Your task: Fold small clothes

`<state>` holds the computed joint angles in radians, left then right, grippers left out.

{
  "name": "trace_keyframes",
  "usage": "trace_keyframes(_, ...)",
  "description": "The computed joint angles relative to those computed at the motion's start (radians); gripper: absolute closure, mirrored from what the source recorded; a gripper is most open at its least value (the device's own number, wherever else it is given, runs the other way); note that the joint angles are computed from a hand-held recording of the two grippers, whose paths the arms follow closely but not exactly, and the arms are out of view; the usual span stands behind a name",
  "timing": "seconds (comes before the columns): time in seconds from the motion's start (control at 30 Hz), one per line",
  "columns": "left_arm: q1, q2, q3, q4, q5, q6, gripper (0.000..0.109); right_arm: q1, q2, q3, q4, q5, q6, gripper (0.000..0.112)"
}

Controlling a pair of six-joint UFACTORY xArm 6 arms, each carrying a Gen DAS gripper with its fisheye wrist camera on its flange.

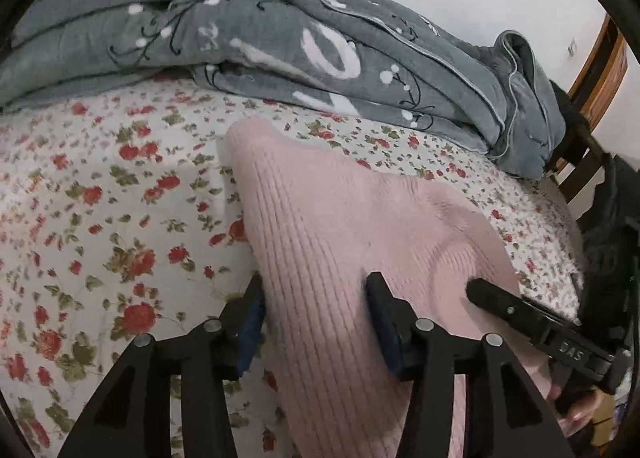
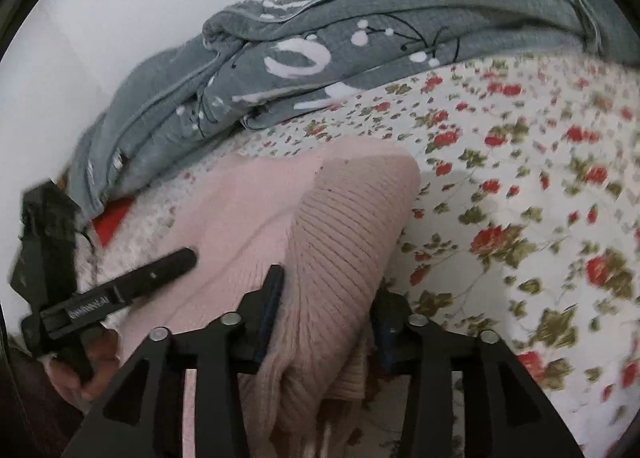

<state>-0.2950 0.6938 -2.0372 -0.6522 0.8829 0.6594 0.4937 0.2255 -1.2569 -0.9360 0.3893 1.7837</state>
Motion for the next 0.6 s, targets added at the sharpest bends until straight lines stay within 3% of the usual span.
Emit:
trace_keyframes(0.2,-0.009,-0.02,0.008,0.056,-0.044,-0.002,0.058,0.029,-0.038,-0.018,0.035,0.096,-0.118,0.067)
trace_keyframes(0.37,-0.009,-0.001,-0.036,0.089,-0.08,-0.004,0.057,0.055,-0.026,-0.101,-0.009,0.239,-0.18,0.067)
trace_keyframes(0.6,-0.015,0.142,-0.267,0.123,-0.068,-0.012,0.057,0.03,0.039,-0.198,-0.087,0.21,-0.217,0.067)
